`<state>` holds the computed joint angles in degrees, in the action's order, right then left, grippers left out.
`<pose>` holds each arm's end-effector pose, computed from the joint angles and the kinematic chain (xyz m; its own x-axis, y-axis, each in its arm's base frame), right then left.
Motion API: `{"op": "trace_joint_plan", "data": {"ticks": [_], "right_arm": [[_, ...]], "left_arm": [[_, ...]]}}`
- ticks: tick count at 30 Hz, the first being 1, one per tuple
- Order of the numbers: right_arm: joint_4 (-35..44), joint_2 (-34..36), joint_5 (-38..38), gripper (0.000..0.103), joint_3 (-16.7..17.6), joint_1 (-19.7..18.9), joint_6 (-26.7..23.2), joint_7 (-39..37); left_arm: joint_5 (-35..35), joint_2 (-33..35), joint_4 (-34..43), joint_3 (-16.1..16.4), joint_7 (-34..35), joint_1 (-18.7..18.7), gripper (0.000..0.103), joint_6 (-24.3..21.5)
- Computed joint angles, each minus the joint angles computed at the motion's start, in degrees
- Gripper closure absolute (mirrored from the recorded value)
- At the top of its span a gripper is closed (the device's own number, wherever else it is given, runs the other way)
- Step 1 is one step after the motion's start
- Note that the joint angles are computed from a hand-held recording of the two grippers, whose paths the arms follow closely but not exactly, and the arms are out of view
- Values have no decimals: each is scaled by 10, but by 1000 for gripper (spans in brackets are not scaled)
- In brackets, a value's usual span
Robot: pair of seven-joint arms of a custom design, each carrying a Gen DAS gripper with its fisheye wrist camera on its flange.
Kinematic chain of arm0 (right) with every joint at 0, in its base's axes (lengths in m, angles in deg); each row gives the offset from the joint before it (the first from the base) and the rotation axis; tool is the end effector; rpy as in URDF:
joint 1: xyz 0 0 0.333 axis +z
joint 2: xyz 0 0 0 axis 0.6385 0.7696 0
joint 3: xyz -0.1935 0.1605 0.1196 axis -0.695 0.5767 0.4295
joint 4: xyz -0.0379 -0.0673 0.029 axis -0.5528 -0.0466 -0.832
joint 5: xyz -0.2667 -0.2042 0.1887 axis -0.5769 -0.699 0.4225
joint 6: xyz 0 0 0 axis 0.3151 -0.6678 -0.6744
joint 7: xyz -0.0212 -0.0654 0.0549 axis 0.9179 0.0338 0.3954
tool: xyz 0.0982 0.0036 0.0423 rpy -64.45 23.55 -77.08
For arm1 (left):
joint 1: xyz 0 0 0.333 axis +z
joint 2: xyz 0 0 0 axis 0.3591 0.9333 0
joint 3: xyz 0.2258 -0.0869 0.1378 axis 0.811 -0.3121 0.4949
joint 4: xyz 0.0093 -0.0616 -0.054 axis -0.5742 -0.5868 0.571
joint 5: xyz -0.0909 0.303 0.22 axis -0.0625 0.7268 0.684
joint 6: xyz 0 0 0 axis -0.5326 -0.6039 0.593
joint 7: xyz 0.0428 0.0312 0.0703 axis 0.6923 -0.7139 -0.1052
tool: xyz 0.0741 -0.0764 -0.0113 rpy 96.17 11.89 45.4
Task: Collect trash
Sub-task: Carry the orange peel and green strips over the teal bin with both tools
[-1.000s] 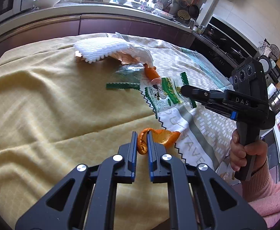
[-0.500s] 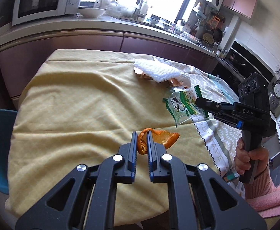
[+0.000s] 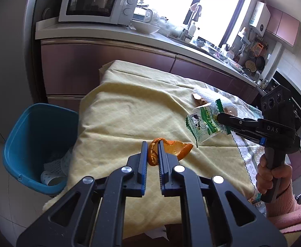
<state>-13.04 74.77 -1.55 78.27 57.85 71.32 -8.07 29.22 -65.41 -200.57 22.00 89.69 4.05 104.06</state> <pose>0.5689 0.3135 0.5578 0.4966 -0.5166 -0.6975 -0.8193 -0.0137 -0.5732 0.4530 -0.3593 0.5532 -0.0427 -0.9527 0.3008 -0.6735 -0.1950 -0.7130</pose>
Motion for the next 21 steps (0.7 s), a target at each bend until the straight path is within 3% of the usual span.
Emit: {"op": "trace_joint_plan", "data": {"ticks": [9, 21], "right_arm": [[133, 94, -72, 94, 31, 14, -34, 35], [375, 258, -210, 94, 69, 51, -103, 121]], "left_arm": [[6, -98, -86, -16, -49, 52, 93, -20], [-20, -180, -155, -42, -62, 123, 93, -53]]}}
